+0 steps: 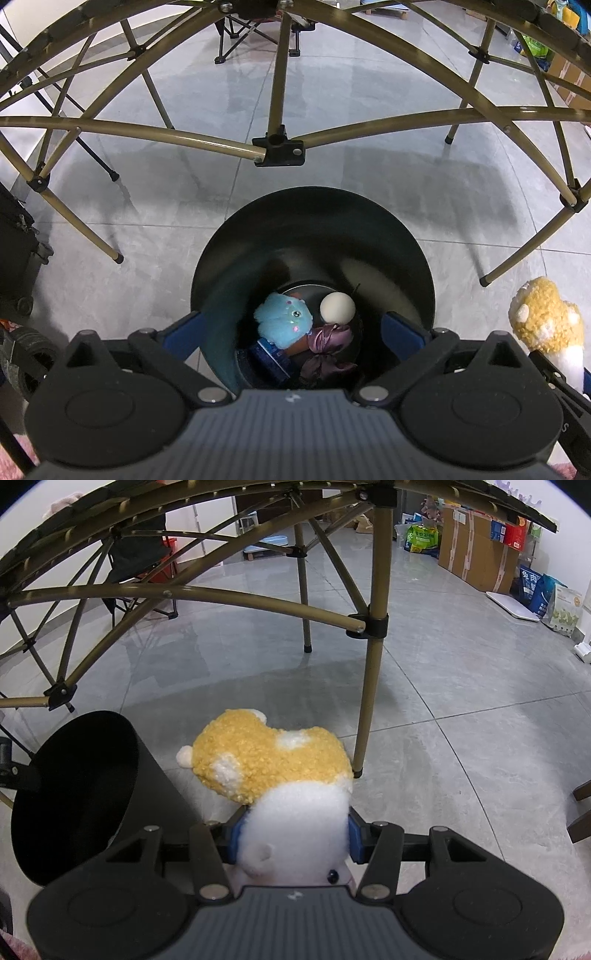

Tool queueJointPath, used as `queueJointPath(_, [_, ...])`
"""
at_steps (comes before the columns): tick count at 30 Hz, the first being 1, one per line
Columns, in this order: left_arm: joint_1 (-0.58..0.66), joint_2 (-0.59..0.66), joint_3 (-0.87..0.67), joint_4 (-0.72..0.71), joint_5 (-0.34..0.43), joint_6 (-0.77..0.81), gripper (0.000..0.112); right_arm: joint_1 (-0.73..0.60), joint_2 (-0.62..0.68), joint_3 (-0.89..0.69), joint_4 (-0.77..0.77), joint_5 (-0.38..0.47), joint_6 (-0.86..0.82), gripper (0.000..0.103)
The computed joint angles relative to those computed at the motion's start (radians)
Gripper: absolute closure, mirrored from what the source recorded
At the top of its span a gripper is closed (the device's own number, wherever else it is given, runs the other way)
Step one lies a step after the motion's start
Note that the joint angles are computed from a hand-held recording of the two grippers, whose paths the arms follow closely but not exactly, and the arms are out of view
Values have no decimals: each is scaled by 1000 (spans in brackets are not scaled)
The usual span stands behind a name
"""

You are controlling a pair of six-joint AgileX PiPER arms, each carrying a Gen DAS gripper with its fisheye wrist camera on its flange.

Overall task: Collect trash
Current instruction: 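Move the right tool over the bin and open it to drop the sheep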

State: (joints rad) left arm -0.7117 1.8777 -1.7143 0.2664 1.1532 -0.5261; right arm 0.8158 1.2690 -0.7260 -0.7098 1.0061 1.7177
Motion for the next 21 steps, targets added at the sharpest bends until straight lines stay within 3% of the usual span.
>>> queueJointPath(21, [88,-114,114,15,-43,19,9,56,125,-220,44,35,-99,52])
